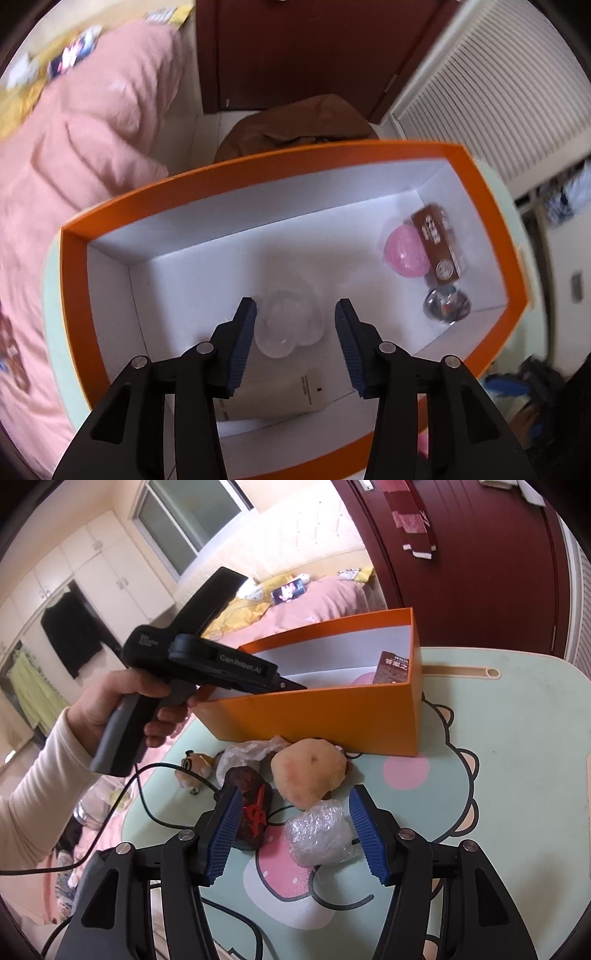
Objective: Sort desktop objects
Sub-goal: 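Lift the clear cup out with the left gripper and release it on the table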
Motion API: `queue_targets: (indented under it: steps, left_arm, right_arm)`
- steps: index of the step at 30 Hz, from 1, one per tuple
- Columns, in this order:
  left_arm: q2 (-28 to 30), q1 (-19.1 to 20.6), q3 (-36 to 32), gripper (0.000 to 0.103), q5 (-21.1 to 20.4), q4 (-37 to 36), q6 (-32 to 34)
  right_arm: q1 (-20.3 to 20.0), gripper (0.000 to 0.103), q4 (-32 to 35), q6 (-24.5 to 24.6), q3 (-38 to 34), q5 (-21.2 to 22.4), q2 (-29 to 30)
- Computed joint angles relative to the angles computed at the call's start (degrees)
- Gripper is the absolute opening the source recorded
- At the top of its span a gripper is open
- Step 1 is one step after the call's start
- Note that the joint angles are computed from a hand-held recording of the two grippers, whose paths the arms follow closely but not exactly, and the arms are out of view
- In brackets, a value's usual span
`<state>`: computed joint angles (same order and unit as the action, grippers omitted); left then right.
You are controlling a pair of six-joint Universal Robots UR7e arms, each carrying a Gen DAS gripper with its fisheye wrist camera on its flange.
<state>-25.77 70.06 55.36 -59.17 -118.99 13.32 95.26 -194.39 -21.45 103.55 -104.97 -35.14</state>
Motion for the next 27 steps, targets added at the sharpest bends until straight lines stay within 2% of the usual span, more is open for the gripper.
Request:
queue_targets:
  steps: [2, 6, 11, 16, 20, 24, 27]
  left_arm:
    - [-0.3, -0.3, 1.7, 0.040, 1.6, -2.4, 1.4]
    - [-0.9, -0.1, 2.1, 0.040, 1.3, -3.0, 0.3]
    - [-5.6, -0.3, 6.5, 0.040, -4.6, -8.7, 0.5]
    - [-12.9, -0.8, 13.8, 0.040, -9.6, -11.9, -0.3]
    - [-18.1, -0.3, 21.7, 0.040, -11.2, -13.4, -1.6]
    - [-20.2, 1.3, 26.1, 0.040, -13.8, -11.7, -3.4]
    - [-21.6, 1.3, 30.4, 0.040, -12.6, -13.3, -3.4]
  right_arm:
    - [0.0, 0.060, 0.0, -0.1, 0.0, 0.1, 0.0]
    - [0.0, 0.060, -0.1, -0.2, 0.1, 0.0, 0.0]
    - [-0.1, 0.060, -0.6, -0.5, 0.1, -0.1, -0.1]
    - [-0.1, 0.060, -1.3, -0.7, 0.1, -0.4, 0.0]
    - [-0.3, 0.064, -2.2, -0.7, 0.2, -0.2, 0.0]
    - [-0.7, 0.065, -2.9, -0.2, 0.4, 0.6, -0.1]
    - [-1.2, 0.065, -2.1, 1.2, 0.2, 1.4, -0.3]
